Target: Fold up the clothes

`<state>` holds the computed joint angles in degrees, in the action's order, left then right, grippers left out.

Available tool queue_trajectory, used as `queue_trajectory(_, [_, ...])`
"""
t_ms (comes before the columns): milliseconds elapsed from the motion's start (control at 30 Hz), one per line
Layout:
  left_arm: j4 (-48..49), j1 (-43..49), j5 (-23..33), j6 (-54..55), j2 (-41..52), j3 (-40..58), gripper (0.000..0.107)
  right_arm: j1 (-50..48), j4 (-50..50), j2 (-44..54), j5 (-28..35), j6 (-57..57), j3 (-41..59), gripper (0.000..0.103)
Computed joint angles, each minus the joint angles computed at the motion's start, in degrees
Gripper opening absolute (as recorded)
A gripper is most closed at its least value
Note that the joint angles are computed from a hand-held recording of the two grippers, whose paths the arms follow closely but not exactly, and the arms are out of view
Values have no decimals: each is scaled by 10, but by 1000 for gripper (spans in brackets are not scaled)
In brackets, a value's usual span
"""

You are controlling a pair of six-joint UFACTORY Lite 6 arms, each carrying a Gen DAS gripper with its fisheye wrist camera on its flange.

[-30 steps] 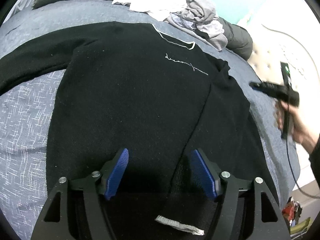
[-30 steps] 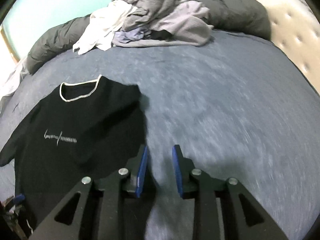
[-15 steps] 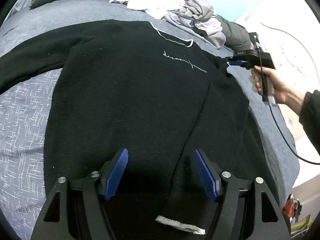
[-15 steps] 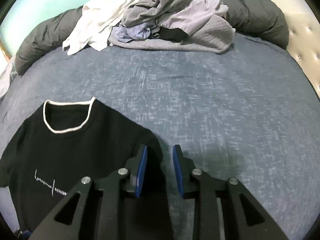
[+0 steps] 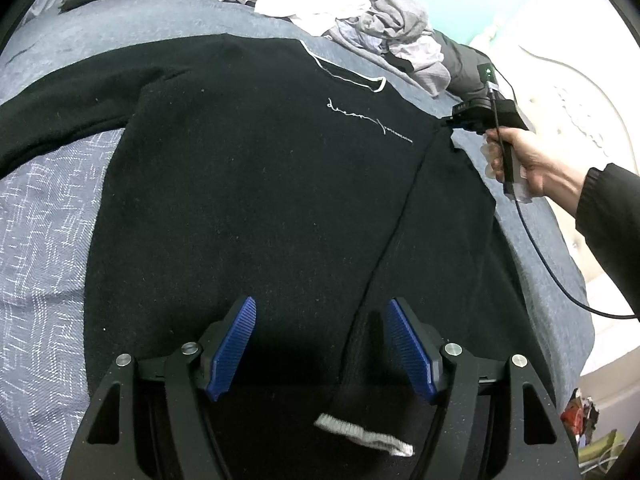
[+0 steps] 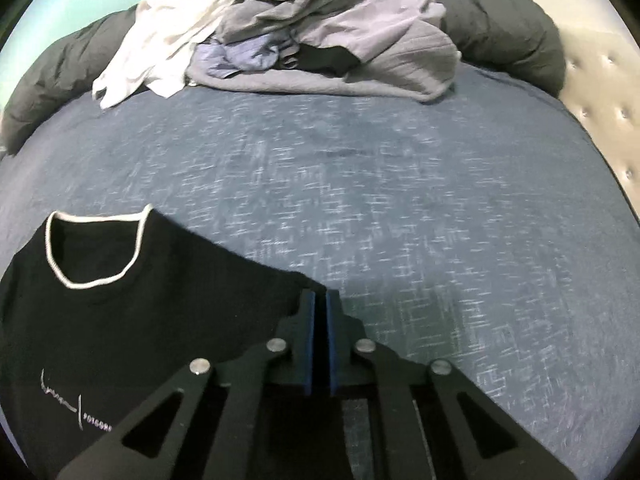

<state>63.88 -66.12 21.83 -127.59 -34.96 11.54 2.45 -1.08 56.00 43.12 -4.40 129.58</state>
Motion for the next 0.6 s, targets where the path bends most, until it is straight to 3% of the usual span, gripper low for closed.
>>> queue_trajectory(100, [-4,-2,2,3,-5,-2,73,7,-34,6,-11,27,1,4])
queue_trajectory(300, [-9,2,-3,11,-14,-9,73,-11,32,50,9,2,71,5])
queue_trajectory(433, [-15,-4,3,11,-20,-12,73,-47,128,-12,-49,-36,-6,5])
queue_trajectory(600, [-20,-7,7,13,-19,-9,73,-87,319,-128,-66,-240,-161,5])
